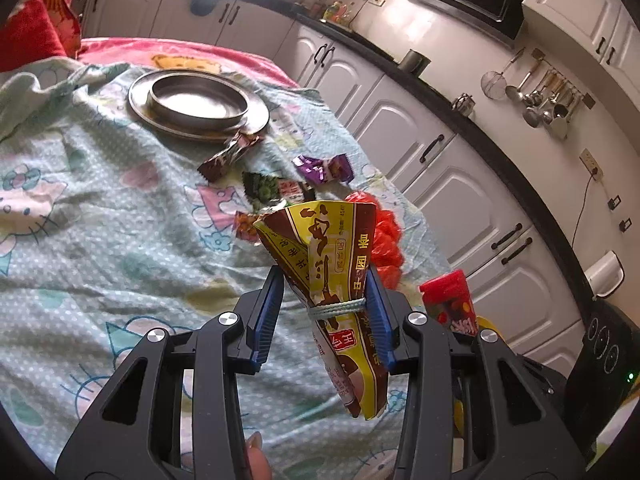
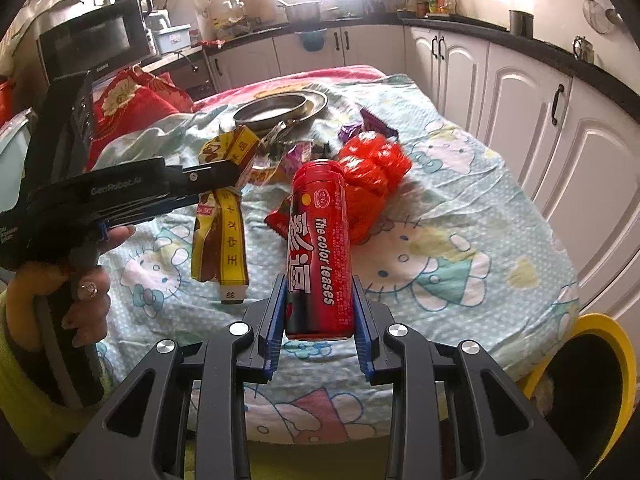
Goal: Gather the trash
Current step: 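Carry the brown wrapper and red tube over the yellow bin with both tools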
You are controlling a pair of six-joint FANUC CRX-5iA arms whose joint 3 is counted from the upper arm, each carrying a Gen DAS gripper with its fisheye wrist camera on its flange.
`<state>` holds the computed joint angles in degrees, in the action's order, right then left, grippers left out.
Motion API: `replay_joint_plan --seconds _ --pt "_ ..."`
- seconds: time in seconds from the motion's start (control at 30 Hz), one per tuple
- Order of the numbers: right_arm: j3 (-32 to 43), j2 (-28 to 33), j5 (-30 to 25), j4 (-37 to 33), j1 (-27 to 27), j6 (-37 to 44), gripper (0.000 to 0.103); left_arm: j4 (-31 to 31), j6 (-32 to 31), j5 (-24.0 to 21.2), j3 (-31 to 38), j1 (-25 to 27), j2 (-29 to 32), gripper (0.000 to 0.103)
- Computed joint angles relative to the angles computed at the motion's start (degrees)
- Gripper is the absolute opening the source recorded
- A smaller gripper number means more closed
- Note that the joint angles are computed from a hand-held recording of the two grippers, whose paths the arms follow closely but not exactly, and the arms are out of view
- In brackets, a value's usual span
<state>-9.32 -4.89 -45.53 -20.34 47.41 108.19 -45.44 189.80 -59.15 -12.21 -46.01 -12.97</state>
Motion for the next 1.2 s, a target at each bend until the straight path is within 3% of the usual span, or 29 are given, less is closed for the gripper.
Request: replay_joint_plan --seconds 0.37,1.2 --pt "-1.3 -3.1 2.9 1.6 -2.6 -0.4 0.029 -2.8 -1.3 -2.9 4.1 -3.8 2.2 0.033" --pt "-3.6 -8.7 4.1 -1.8 -13.7 -1.8 0.029 -3.0 -7.8 -0.9 11.5 -6.3 8.7 0.033"
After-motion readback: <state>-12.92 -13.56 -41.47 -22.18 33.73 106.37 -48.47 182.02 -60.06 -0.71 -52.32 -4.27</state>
